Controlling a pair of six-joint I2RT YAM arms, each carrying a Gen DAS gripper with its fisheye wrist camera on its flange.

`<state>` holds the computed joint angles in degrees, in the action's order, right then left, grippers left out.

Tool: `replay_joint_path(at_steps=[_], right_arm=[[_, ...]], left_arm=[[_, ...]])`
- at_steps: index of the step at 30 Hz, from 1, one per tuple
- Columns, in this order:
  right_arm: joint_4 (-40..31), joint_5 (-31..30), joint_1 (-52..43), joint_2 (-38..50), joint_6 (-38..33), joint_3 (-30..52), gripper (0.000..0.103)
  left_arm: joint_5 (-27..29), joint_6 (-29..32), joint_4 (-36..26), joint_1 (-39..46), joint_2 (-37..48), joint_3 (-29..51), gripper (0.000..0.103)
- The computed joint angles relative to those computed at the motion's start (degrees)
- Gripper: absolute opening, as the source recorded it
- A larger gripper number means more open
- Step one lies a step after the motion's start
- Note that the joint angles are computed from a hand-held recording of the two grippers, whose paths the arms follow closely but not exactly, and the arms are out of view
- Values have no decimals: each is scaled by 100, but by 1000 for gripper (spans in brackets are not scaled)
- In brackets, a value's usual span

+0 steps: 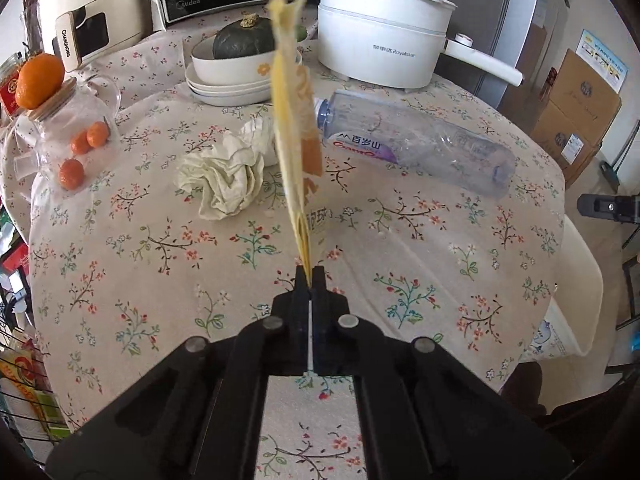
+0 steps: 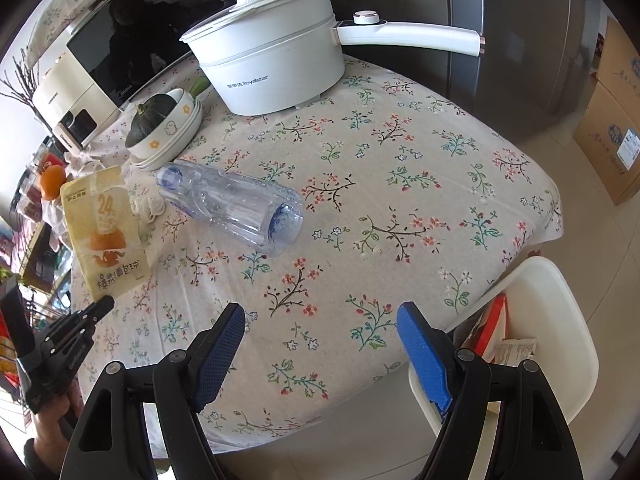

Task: Collect trash
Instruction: 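Lift the yellow bag with the left tool while right moves to the clear bottle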

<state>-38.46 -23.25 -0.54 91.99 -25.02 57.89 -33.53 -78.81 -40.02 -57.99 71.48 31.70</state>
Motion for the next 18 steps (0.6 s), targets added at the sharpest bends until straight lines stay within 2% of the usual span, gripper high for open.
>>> replay_joint_path(at_steps=[7, 12, 18], right_arm=[[85, 46, 180, -94, 18, -111, 80], [80, 135, 453, -65, 119, -69, 80], [389, 569, 1398, 254, -155, 433, 80]], left_arm=[[-130, -966, -267, -672, -972, -251, 1], [-284, -2042, -1194, -1281, -1280, -163, 1], [-306, -2972, -1762, -1844, -1660, -296, 1]])
